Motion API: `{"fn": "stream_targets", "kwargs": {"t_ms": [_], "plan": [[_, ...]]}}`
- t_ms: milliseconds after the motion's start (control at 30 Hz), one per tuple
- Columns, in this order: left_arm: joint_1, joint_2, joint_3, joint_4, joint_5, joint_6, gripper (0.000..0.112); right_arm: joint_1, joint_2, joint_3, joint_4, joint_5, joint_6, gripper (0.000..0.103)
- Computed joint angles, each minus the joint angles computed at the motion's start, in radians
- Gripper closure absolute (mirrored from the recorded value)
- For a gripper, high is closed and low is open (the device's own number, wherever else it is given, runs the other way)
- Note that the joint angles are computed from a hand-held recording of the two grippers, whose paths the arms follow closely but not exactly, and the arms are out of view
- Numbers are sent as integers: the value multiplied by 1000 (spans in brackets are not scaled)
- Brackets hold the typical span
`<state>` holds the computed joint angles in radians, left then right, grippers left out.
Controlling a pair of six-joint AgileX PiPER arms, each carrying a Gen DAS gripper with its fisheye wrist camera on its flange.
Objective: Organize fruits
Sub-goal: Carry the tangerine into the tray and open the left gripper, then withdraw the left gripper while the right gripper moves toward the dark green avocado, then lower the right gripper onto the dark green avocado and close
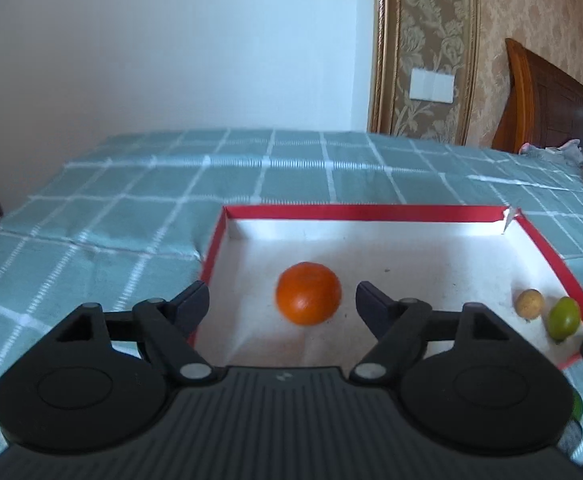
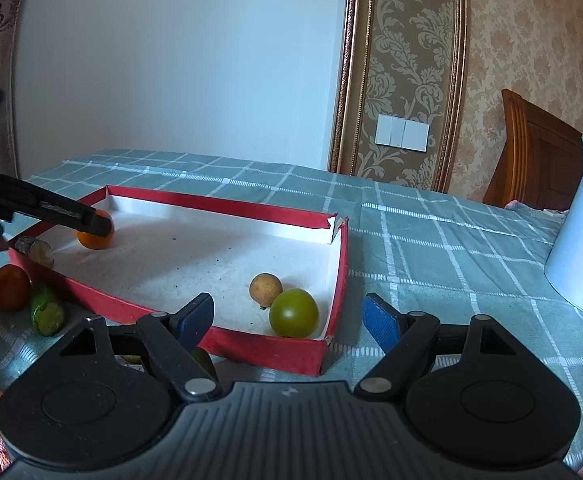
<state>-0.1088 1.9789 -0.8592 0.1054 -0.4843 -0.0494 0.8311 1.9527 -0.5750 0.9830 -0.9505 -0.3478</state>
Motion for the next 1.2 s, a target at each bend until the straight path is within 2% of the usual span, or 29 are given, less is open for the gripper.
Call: {"fn": "stream_targets", "kwargs": {"t_ms": [67,267,433,567,633,767,833,867,1067,1133,1200], "plan": [[7,-42,65,-6,-51,13,33,-7,-9,8,-6,0,19,21],[73,-158,300,164,-207,-50,27,-42,-41,32,-43,51,62,21],[168,-190,459,319,-345,-101,20,5,-62,121,-78,8,161,20],[220,-168,509,382,-394,-104,20,79,-43,144,4,-22,142,20],[235,-150,514,390,-406,-97,20,90,-38,138,25,-20,121,20],[271,-124,510,409,-411,-97,20,56,-36,108,9,45,76,19],[287,-115,501,426,-401,-107,19,42,-34,107,-9,50,76,8],[292,-108,497,426,-401,-106,18,37,-33,106,-17,54,72,7],[322,-58,453,468,-360,-136,16,21,-41,111,-85,81,81,7],[344,-57,456,504,-384,-153,12,1,-49,103,-130,119,72,7],[338,-58,451,497,-370,-151,12,12,-40,87,-112,112,33,7]]}}
